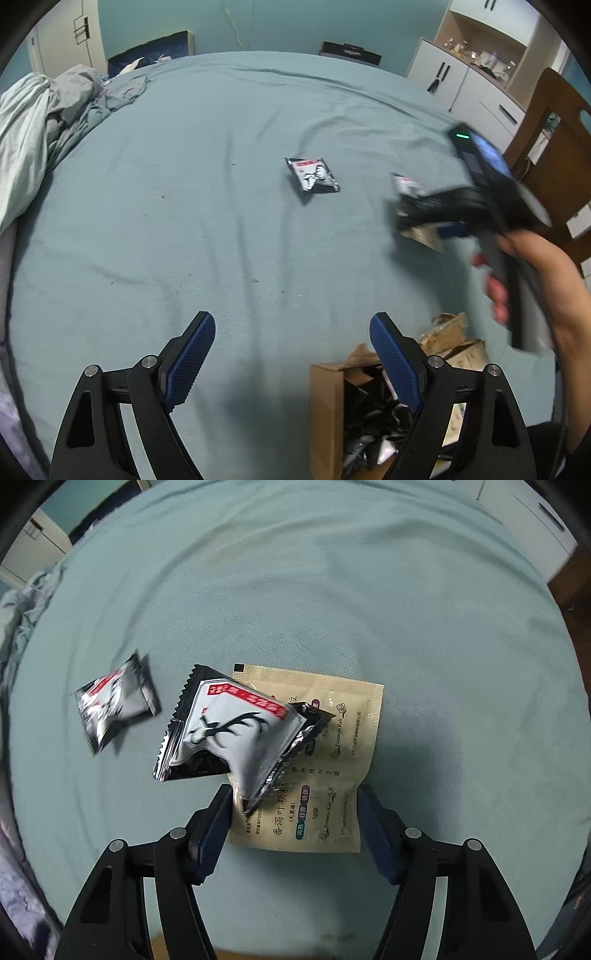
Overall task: Organize snacks
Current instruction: 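Reach the right gripper to the pile and grasp the last beige sachet, then grasp a white-black packet with the left gripper while the right gripper holds the sachet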
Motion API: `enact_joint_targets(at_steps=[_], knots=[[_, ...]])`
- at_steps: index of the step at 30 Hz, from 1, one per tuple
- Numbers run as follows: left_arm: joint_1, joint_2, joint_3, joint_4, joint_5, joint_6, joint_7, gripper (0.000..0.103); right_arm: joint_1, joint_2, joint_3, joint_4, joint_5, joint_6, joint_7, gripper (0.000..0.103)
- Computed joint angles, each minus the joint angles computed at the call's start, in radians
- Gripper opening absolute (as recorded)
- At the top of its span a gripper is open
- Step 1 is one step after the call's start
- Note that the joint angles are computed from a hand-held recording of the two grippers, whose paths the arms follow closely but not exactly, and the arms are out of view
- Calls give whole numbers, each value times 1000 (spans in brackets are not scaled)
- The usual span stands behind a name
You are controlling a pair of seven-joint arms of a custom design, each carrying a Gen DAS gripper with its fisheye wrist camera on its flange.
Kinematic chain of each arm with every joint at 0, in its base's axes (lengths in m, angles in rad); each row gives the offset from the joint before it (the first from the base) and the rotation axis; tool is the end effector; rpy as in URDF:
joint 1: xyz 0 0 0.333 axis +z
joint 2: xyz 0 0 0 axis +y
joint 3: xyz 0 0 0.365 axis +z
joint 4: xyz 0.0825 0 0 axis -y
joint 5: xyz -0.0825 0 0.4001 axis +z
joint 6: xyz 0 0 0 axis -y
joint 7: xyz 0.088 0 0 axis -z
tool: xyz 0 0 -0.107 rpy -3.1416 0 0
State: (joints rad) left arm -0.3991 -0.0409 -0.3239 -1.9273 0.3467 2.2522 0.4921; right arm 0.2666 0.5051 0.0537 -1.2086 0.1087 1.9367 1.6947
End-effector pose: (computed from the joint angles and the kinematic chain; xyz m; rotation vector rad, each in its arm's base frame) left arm 0.4502 -0.3890 0.5873 -2.1623 1.7984 -0.5633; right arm 0.7281 0.2379 0.5533 -2.1942 1.8699 -0.0130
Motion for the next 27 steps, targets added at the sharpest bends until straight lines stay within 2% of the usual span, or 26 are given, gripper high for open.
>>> enact_joint_targets(at_steps=[5,8,9,10,11,13,16,18,21,22,27], knots=[[-6,12,-7,25,59,-53,-21,87,-64,-216,25,-292,149,165,-123,65],[-15,28,-8,49,93,-82,-18,87,-74,-376,14,-489,143,290,-192,65],[-19,33,-9,57,106,-94,-20,87,-91,-409,26,-535,134,311,-190,65],[-22,34,-8,60,112,-101,-22,87,-74,-435,5,-561,195,292,-210,65],[-25,36,-8,61,117,-105,-25,87,-92,-433,-5,-555,326,218,-242,65],[-30,35,-7,60,120,-110,-24,87,-121,-445,-28,-577,528,127,-278,65],[-35,35,-8,59,144,-130,-28,87,-126,-453,-38,-619,537,193,-315,65],[-38,46,-7,71,157,-148,-31,87,-133,-486,-43,-666,585,198,-345,65],[-36,81,3,106,152,-163,-5,87,-142,-526,-61,-706,764,143,-445,65],[-37,102,8,130,155,-176,12,87,-142,-524,-66,-706,786,136,-460,65],[-41,215,40,266,143,-200,138,87,-134,-524,-65,-748,737,229,-460,65]])
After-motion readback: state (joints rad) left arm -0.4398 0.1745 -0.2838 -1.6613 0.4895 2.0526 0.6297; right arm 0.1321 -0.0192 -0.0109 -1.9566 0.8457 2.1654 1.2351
